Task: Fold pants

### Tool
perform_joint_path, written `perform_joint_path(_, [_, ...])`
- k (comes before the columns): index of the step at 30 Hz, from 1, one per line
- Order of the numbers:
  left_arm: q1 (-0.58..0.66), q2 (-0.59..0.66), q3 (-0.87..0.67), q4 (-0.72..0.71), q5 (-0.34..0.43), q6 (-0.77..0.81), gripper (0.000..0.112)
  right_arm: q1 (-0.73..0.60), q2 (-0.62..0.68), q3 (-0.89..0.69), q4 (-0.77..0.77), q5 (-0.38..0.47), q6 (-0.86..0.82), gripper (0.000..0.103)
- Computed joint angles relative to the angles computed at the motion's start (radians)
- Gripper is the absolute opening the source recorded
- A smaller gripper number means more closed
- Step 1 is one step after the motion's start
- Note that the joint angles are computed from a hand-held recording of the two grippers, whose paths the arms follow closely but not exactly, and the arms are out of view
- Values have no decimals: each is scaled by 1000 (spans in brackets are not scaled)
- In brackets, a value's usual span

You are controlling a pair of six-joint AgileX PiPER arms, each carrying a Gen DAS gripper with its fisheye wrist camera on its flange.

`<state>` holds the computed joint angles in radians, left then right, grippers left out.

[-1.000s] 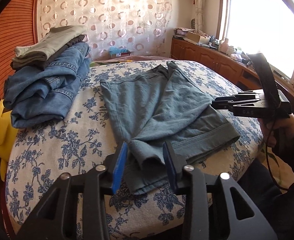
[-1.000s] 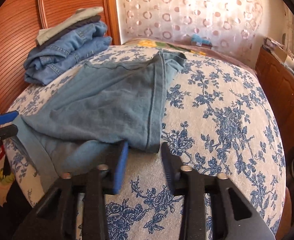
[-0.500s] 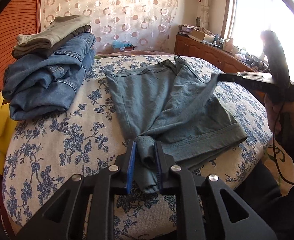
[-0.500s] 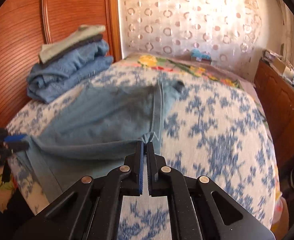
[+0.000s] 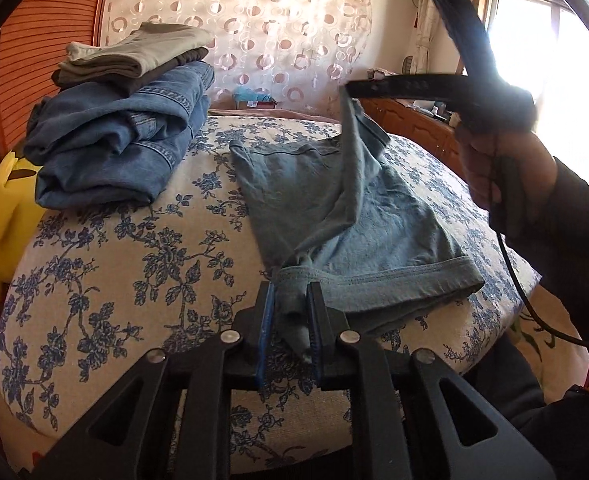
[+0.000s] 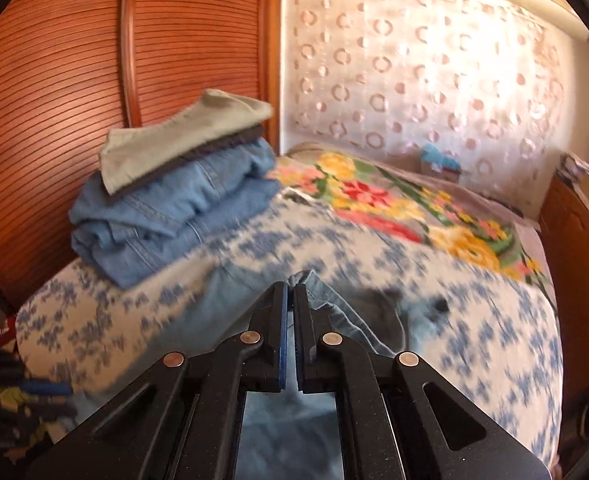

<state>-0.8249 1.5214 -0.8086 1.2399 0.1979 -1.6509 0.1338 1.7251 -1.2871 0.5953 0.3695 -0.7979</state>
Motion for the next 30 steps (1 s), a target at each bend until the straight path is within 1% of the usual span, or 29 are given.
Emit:
perform_joint_path(3, [15,-6,19,74,-28,-79,12,40,68,-105,-45,30,55,0])
perform_joint_path(7, [21,-6,23,99,-43,-105,10,90,141,-219,-109,75,115,0])
perform_joint_path(10, [17,-14,31,111,-44,-118,10,128,197,-295,-204,97,197,0])
perform_joint_path(12, [16,-18,37,119,-47,-127,10,155,237,-338,-297,104,279,0])
perform_joint_path(16, [3,-32,56,136,-44,-154,8,175,306,-415,-398,134,381,0])
perform_joint_path(18, [5,-33,60,148,-50,-171,8,172,327,-441,-409,155,406,0])
perform_joint_path(20, [4,-37,65,150,-53,-175,8,158,335,-456,-386,183,402,9])
perform_joint_path(21, [4,-39,67,150,-54,-176,8,154,332,-451,-382,185,401,16])
perform_joint_path(23, [1,-43,69,140,-51,-164,7,140,299,-400,-365,161,386,16])
perform_joint_path(26, [-12,-56,80,135,-40,-161,7,100,224,-280,-294,120,294,19])
perform_joint_path(28, [-17,-53,75,108,-32,-134,7,55,179,-203,-252,93,231,23])
perform_joint_path(30, [-21,-49,72,92,-25,-123,7,3,158,-162,-251,85,207,25])
